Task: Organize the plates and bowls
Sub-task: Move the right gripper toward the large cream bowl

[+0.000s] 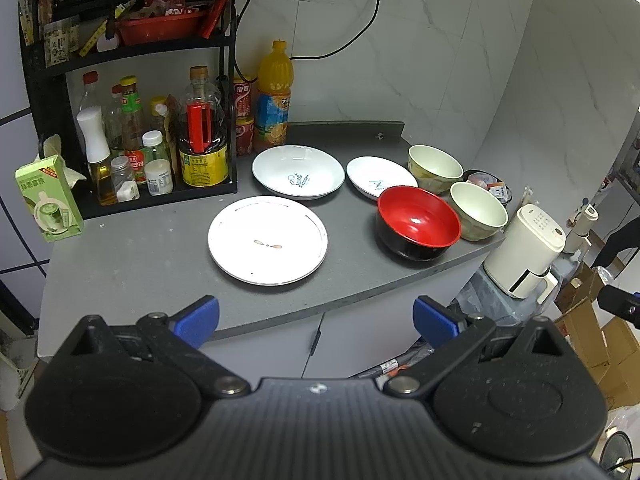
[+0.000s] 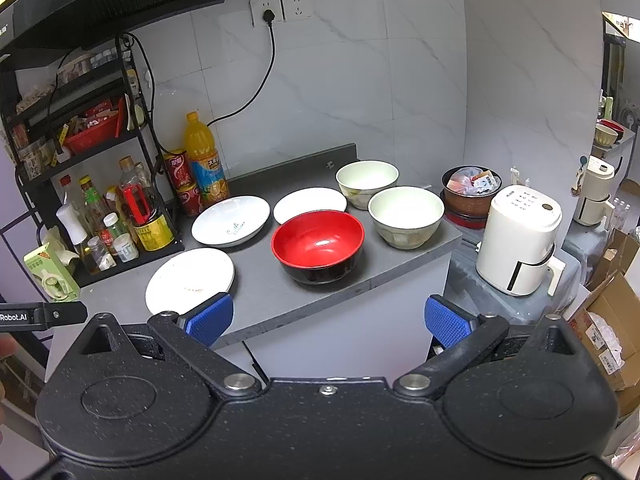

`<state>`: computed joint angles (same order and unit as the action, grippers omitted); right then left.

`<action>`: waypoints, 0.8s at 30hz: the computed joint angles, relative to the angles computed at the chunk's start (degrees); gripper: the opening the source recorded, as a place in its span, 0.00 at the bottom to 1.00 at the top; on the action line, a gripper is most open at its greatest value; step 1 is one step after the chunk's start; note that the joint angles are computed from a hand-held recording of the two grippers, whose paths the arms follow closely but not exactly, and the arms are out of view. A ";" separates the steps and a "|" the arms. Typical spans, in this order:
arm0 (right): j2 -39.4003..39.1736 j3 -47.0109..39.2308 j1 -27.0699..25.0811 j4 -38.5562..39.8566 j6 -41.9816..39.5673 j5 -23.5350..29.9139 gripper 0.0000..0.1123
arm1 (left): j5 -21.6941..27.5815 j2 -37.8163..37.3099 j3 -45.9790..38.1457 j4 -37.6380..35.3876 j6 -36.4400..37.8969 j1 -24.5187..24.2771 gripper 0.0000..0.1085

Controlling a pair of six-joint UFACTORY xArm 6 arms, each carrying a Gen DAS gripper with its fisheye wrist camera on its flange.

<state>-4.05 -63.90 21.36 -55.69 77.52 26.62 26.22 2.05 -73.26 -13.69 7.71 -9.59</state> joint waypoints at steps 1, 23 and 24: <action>-0.14 0.15 -0.13 0.21 -0.13 -0.03 0.92 | 0.09 0.05 -0.07 0.18 -0.29 -0.06 0.94; 2.45 -1.09 -6.31 -2.12 3.13 -3.83 0.92 | 3.29 11.71 -14.88 2.88 -3.55 -3.62 0.94; 2.89 -1.49 -6.60 -2.09 3.05 -3.93 0.92 | 3.45 12.53 -15.91 2.50 -3.13 -3.72 0.94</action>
<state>-1.17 -65.39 14.76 -57.77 80.58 22.69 29.67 14.58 -89.17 -11.19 4.59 -13.31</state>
